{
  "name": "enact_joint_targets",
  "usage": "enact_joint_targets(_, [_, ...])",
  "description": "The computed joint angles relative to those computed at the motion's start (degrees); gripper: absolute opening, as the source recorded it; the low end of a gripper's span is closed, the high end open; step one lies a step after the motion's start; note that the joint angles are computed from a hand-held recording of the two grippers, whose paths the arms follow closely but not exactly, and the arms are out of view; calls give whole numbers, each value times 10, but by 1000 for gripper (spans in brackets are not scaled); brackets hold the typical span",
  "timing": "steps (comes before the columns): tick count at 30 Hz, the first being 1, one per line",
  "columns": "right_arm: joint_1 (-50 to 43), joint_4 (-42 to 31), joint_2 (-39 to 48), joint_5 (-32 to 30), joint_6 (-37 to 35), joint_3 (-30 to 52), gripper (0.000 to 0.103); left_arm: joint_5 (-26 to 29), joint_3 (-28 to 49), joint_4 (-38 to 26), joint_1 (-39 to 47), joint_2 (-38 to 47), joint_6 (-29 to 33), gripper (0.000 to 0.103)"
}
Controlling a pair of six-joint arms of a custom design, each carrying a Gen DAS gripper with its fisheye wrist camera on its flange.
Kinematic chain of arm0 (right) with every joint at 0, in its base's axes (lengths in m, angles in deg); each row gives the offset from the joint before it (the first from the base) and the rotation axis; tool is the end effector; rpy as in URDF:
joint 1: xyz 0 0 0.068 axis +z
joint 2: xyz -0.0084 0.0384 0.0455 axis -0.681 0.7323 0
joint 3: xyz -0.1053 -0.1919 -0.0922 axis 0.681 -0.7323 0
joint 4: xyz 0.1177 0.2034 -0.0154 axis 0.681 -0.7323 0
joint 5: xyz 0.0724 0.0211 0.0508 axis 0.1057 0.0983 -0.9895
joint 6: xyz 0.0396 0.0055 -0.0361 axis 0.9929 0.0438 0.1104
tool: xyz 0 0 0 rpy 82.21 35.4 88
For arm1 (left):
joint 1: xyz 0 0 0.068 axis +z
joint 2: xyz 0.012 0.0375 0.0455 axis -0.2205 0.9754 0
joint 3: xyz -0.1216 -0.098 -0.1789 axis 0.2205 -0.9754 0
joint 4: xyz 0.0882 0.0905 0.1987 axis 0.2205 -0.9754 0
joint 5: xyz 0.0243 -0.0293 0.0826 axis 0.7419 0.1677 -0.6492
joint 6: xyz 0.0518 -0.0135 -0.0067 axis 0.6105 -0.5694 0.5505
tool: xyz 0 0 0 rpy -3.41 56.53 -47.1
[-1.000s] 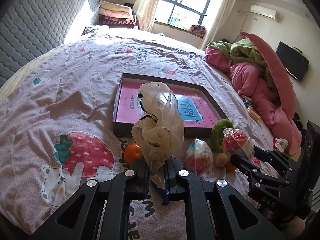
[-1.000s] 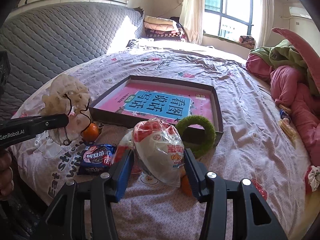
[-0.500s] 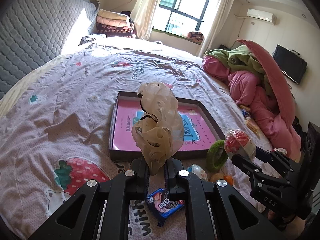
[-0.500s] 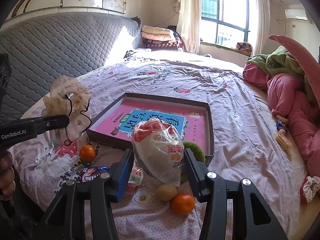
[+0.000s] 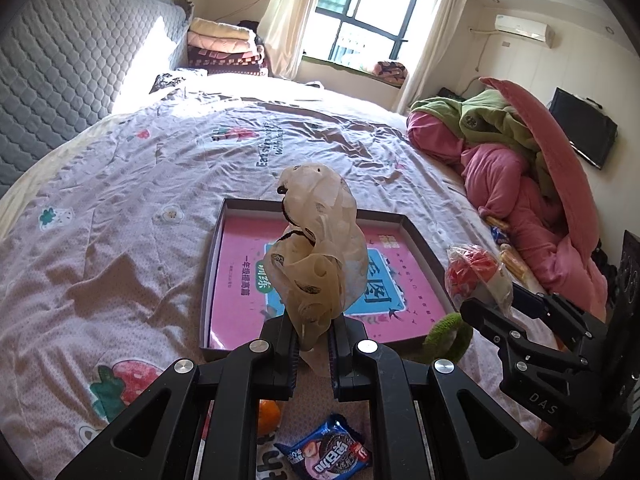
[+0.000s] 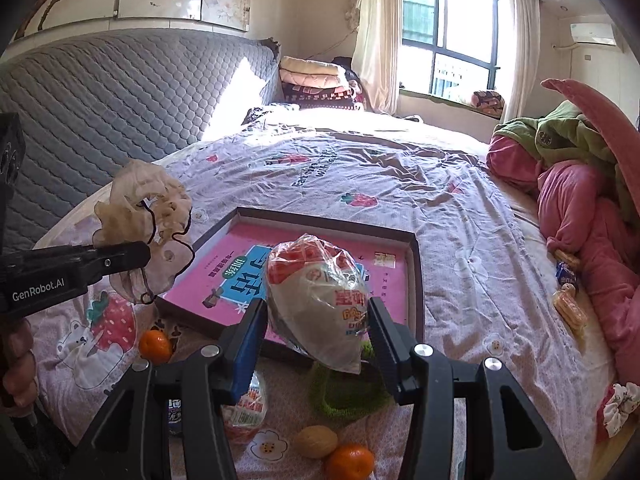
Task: Organize objects
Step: 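Carry the mesh bag and the capsule over the tray with both grippers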
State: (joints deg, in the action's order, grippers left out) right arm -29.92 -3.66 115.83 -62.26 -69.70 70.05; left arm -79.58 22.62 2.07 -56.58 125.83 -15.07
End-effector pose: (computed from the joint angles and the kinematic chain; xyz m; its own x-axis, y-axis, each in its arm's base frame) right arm 0.2443 0.0701 0.0986 -0.4280 -0.4351 -0.7922 -0.6806 0.7318 -0.0342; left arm 0.1516 -0.1166 0.1027 -0.5616 -0.3942 -0.7274 -0.3049 0.9159 -0.2610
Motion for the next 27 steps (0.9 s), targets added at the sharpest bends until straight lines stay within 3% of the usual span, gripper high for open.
enact_joint_targets(15, [8, -12, 166, 42, 22, 151, 51, 104, 12, 172, 128, 158, 92, 12])
enact_joint_targets(27, [10, -37, 263, 71, 25, 235, 51, 143, 36, 240, 156, 268, 102, 12])
